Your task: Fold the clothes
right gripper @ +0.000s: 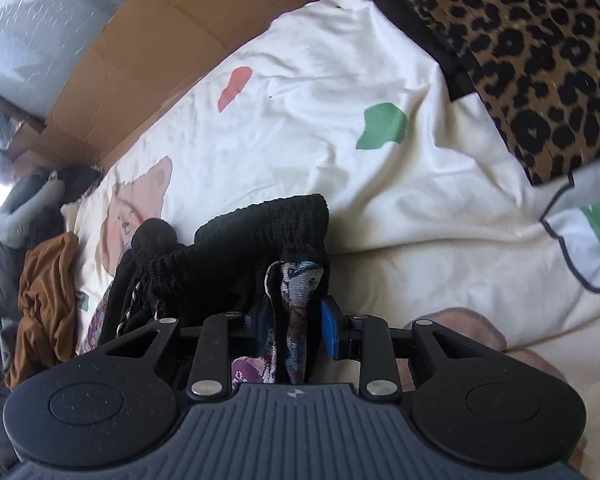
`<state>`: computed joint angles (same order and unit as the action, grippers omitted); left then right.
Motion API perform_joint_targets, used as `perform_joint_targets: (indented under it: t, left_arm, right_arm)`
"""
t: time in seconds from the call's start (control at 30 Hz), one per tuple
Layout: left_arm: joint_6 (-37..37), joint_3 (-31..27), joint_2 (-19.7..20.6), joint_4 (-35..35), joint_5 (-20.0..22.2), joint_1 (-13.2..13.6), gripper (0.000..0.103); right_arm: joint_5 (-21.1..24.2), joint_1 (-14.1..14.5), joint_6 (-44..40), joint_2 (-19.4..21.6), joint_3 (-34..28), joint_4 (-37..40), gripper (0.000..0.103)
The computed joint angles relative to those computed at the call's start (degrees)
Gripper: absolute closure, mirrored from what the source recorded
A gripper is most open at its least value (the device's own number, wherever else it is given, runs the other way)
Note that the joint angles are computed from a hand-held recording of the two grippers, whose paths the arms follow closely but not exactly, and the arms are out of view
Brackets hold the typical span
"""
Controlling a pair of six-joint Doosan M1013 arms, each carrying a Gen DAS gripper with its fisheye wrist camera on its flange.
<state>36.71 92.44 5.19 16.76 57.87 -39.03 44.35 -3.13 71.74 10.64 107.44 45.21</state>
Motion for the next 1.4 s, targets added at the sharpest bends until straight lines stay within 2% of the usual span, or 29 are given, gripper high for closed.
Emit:
perform_joint_targets:
  t: [0.07,0.13,0.3,0.33,0.37,0.4,0.57,0.67,0.8,0.97,1.07,1.2,1.4]
  left_arm:
    - [2.5,-2.0,1.8,-1.3,-0.8,0.3,0.064]
    - [6.2,-4.1,3.8,-3.0,-1.9,0.5,0.064]
    - [9.8,-8.4,8.1,-4.1,-4.2,0.2,0.064]
    - [10.4,-9.0,9.0,-4.4,-4.7,0.1,0.063]
    - [11.5,-9.9,9.9,-4.9,-4.9,0.0,0.062]
    - [12.8,-10.8,10.9,-5.5,-5.0,-0.1,0.059]
    - [20.1,-15.4,15.6,-8.1,-4.4,0.0,0.058]
    - [22.7,-17.2,17.5,-8.6,-4.2,-0.4,0.058]
    - [27.1,-20.0,20.4,-8.2,-0.7,-1.3,0.058]
    - [30.0,-23.1,22.9,-9.0,1.5,-2.2,0.058]
    - [31.3,-24.1,23.7,-5.8,1.1,-3.4,0.058]
    - [34.6,-25.8,25.1,-6.8,1.3,-3.3,0.058]
    - [42.0,-27.4,27.2,-9.5,1.7,-3.0,0.058]
  right_arm:
    - [-0.9,0.0,-0.4,-0.1,0.6,2.2,0.063]
    - [-1.8,0.3,-0.2,-0.1,1.0,3.4,0.062]
    - [-1.9,1.6,0.6,1.3,0.2,2.4,0.063]
    - [-1.9,1.8,0.9,1.5,-0.1,1.2,0.074]
    - [-2.0,2.1,1.2,1.6,-0.4,-0.3,0.098]
    - [-2.0,2.3,1.6,1.7,-0.7,-1.7,0.1]
    - [-0.1,1.0,-0.6,0.7,-0.6,-3.4,0.1]
    - [0.5,0.3,1.0,-0.3,-0.2,-5.7,0.101]
    - [2.2,-1.1,3.9,-2.5,0.7,-5.2,0.101]
    - [1.9,-1.4,3.1,-4.6,2.6,-6.7,0.101]
    - [0.8,-2.1,4.6,-5.9,4.4,-7.5,0.101]
    - [-1.2,-2.5,7.5,-7.6,6.5,-10.1,0.101]
    - [-1.3,-3.1,8.4,-8.7,7.7,-11.6,0.101]
